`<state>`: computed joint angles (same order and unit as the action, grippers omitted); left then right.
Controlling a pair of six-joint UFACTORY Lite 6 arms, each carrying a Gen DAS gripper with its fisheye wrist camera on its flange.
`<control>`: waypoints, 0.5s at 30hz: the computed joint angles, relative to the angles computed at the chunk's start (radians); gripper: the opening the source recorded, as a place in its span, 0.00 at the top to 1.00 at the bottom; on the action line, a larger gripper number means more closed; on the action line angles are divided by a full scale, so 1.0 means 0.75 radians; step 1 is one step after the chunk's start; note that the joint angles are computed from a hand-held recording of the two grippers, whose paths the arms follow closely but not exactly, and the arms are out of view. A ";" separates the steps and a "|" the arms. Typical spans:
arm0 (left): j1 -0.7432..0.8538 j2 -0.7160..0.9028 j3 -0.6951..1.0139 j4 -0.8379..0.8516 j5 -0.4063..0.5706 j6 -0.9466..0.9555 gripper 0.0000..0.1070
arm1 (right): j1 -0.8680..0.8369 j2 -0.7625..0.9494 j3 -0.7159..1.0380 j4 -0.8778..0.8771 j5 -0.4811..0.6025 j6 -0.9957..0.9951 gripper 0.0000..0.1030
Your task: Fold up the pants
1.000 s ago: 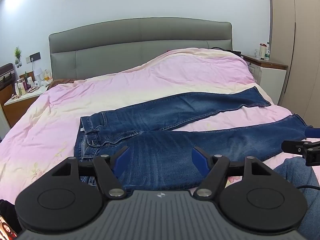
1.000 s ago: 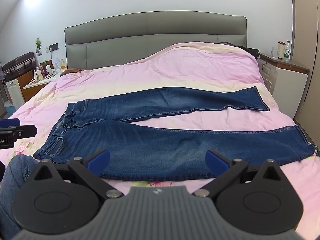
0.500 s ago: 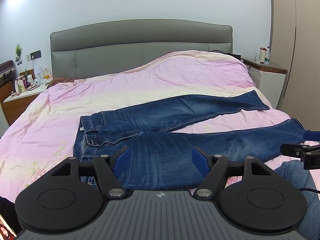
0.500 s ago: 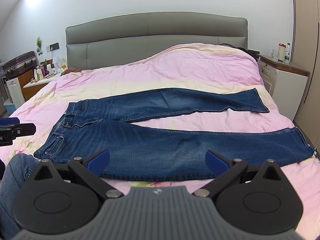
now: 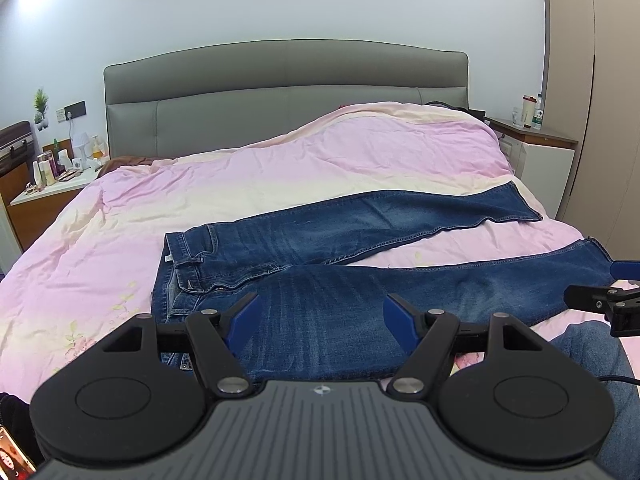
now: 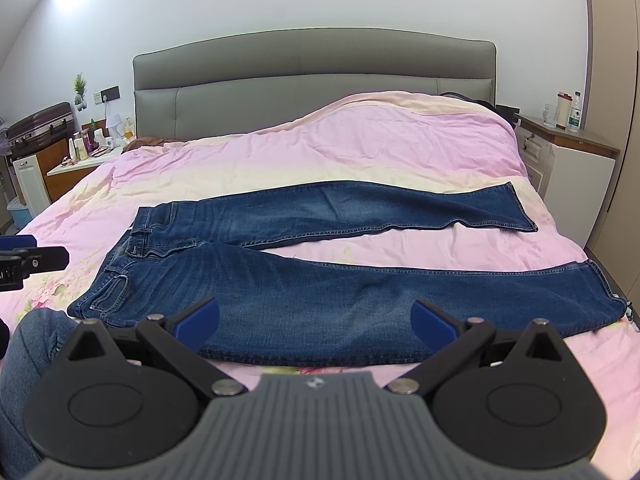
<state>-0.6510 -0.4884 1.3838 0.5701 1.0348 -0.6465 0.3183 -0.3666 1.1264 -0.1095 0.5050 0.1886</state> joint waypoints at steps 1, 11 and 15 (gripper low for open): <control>0.001 -0.004 -0.006 -0.001 -0.002 0.001 0.23 | 0.000 0.000 0.000 0.000 0.000 0.000 0.05; 0.009 -0.006 -0.008 -0.008 -0.005 0.008 0.23 | -0.005 0.000 0.005 0.007 0.006 -0.008 0.05; 0.007 -0.007 -0.009 -0.005 -0.002 0.006 0.23 | -0.011 -0.004 0.006 0.014 0.012 -0.013 0.05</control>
<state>-0.6458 -0.4935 1.3769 0.5662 1.0336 -0.6421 0.3101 -0.3696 1.1308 -0.0988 0.5139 0.1786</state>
